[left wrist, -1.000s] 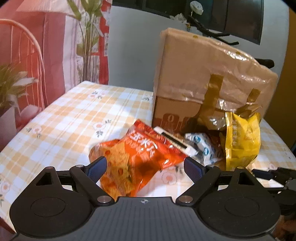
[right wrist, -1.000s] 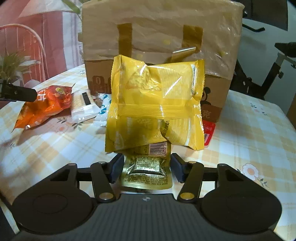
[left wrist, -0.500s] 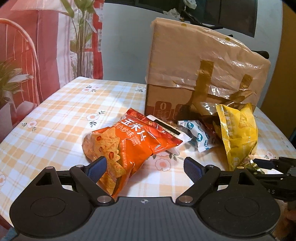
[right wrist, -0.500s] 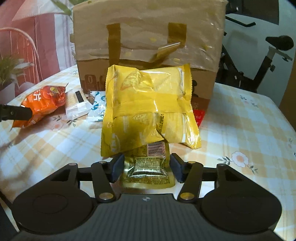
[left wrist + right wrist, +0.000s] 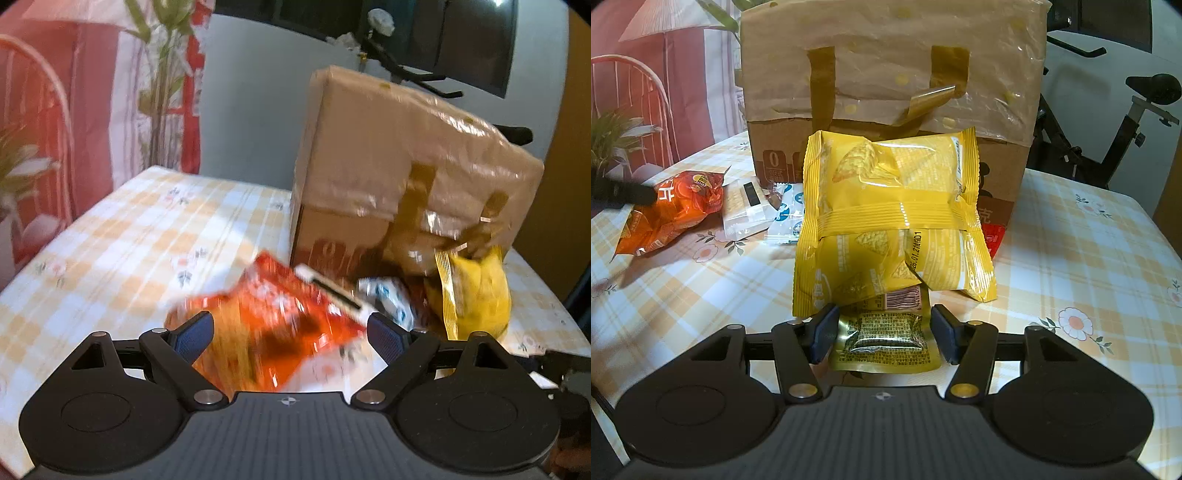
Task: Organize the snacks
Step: 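Grasp the orange corn-chip bag with the left tool while the right tool grasps the gold sachet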
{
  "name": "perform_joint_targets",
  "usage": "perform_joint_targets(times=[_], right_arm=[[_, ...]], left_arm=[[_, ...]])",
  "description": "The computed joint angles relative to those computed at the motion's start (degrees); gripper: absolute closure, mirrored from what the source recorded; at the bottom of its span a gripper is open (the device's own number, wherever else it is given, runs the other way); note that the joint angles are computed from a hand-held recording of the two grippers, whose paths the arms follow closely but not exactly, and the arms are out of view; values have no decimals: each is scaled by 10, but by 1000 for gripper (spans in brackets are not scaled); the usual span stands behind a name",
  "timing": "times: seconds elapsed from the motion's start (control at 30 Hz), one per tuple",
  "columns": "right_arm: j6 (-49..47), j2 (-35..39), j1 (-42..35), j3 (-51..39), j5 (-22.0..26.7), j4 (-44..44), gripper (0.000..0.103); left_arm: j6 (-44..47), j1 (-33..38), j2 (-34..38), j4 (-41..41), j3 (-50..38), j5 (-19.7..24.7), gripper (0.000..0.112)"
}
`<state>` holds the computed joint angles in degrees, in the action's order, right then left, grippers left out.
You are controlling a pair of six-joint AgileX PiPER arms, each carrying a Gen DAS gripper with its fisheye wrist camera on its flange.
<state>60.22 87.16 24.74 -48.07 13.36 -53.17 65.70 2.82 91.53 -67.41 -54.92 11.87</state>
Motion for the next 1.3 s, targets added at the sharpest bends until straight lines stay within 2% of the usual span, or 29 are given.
perform_joint_targets(times=[0.07,0.17,0.23,0.3,0.37,0.53,0.7,0.9,1.17,1.3], right_arm=[[2,0,0,0,-1,-2,45],[-4,1,-1,-1,-1,3,45],[-4,2,0,-2,1,2,45],[-2,2,1,-2,1,1,45],[-2,2,0,-2,0,0,45],[-1,2,0,-2,-1,-1,45],[-1,2,0,-2,-1,-1,45],[-1,2,0,-2,-1,-1,45],[0,1,0,-1,-1,-1,45],[0,2,0,-1,-1,-1,45]], left_arm=[[27,8,22,-17,-28,-9,21],[-51,38,73,45,-94,26,21],[-53,43,95,34,-112,11,21],[-121,40,113,103,-128,0,22],[-164,42,123,142,-137,17,23],[-84,51,110,68,-105,47,23],[-79,55,89,47,-78,76,23],[-24,51,56,-5,-33,102,23],[32,45,32,-48,2,111,23],[52,40,19,-68,17,92,23]])
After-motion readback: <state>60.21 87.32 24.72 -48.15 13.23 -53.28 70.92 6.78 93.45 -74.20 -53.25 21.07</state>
